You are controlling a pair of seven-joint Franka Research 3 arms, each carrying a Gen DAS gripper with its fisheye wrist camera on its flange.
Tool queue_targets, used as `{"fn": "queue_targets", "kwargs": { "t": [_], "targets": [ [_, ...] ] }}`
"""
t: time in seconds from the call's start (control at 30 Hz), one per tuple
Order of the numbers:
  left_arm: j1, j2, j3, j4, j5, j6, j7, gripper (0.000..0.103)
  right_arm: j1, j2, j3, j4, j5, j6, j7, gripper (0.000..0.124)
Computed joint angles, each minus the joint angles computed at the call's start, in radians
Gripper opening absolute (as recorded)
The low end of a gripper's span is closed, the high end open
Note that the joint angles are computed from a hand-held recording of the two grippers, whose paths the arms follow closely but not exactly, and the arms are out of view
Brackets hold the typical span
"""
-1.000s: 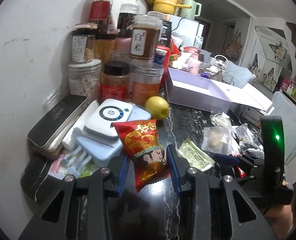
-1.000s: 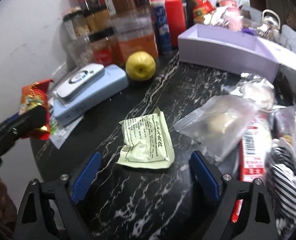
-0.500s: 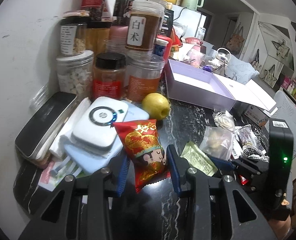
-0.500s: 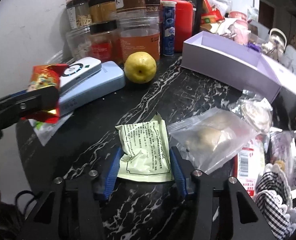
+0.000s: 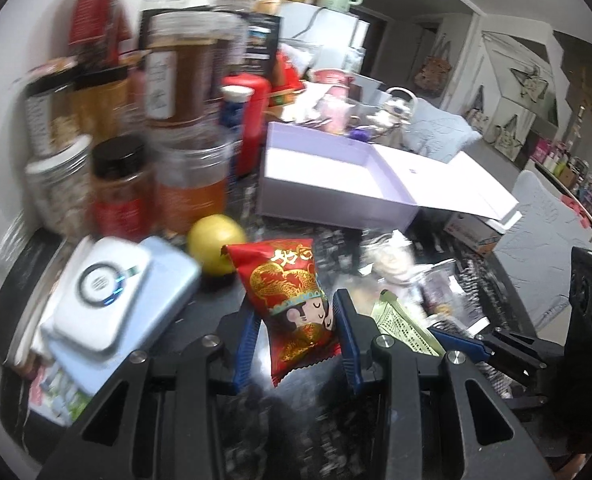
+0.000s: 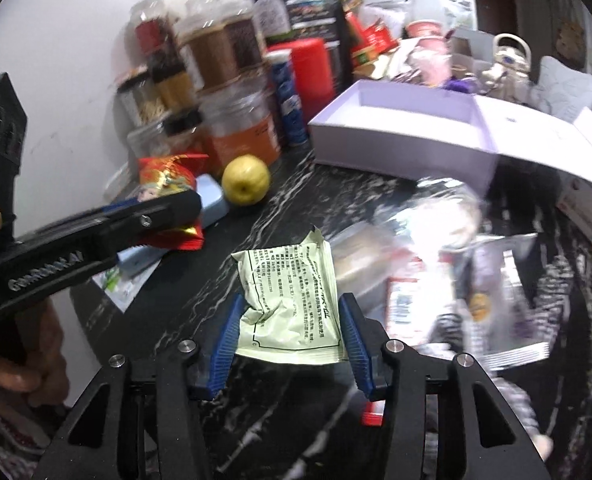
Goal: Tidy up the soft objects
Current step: 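Grasp the green-and-white sachet with the right gripper while the left gripper holds the red packet, then carry both packets into the white box and open both grippers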
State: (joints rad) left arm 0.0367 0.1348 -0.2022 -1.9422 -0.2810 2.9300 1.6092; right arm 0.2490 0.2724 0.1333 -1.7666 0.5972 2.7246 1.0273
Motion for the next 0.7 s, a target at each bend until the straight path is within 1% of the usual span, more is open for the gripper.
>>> {"fn": "queue_targets", "kwargs": {
  "t": [0.1,0.27,0.37,0.5,0.7],
  "targets": [
    [0.000,0.033,-0.023,0.061,-0.020,-0.023,0.038,0.036,-0.010,-0.009,-0.009,0.005,0.004,0.005,0.005,0.049],
    [-0.006,0.096,-0.043,0.168,0.002,-0.050,0.053,0.036,-0.039,-0.012,-0.017,0.031,0.031,0.006,-0.005,0.049],
    [-0.009,0.139,-0.055,0.244,0.024,-0.068,0.060,0.036,-0.048,0.004,-0.026,0.066,0.022,0.005,0.005,0.049],
    [-0.013,0.201,-0.070,0.346,0.054,-0.090,0.065,0.036,-0.071,0.034,-0.027,0.130,0.024,-0.012,-0.005,0.049],
    [-0.028,0.316,-0.076,0.537,0.120,-0.118,0.062,0.036,-0.106,0.125,-0.018,0.296,0.023,-0.055,-0.038,0.049]
  ]
}}
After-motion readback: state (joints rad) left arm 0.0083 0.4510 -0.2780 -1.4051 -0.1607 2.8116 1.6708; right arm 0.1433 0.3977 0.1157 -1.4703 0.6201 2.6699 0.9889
